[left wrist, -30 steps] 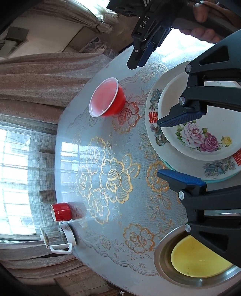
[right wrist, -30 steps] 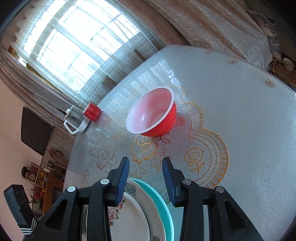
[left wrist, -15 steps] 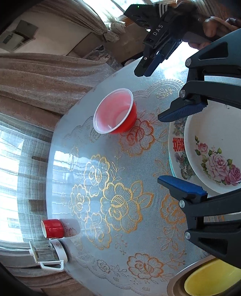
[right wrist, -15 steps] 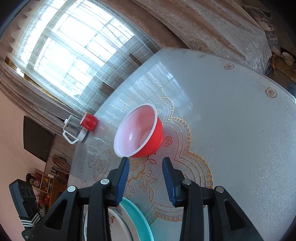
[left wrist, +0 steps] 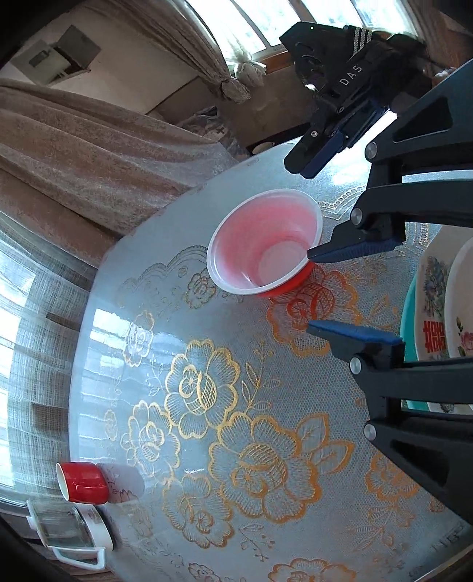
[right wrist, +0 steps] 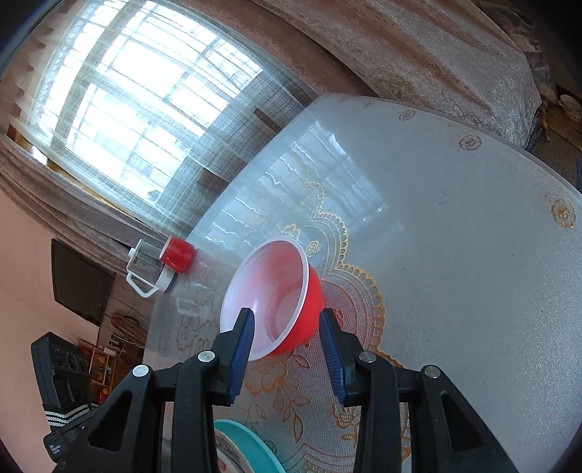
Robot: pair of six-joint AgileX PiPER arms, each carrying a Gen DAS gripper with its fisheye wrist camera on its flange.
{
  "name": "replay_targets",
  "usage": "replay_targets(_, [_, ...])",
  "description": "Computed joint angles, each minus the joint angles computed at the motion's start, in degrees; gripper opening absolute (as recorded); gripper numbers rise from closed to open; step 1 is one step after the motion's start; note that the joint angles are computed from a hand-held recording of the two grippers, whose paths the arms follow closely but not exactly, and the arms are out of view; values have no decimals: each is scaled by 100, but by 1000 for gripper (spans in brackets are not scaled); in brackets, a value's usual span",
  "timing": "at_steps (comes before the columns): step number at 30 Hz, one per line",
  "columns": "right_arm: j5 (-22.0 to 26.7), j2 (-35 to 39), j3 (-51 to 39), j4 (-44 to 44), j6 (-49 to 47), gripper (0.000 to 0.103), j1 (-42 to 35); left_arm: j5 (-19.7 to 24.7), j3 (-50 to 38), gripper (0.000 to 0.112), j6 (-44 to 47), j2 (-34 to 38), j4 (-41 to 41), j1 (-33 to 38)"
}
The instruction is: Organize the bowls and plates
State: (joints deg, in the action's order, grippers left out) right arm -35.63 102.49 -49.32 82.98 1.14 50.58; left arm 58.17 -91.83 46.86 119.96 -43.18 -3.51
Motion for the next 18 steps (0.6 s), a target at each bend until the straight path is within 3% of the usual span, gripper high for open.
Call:
replay_targets(9, [320, 246, -184, -301, -21, 27, -396, 325, -1152, 28, -865, 818, 188, -453])
replay_targets(10, [372, 284, -199, -357, 13, 23, -444, 344, -1236, 22, -944, 887, 222, -500])
replay_targets(12, [440, 357, -254, -318, -43, 19, -497, 287, -1290, 13, -993, 958, 297, -590])
replay_targets(18, [320, 425, -344, 50, -476, 15, -410, 287, -1087, 12, -772, 927, 24, -446])
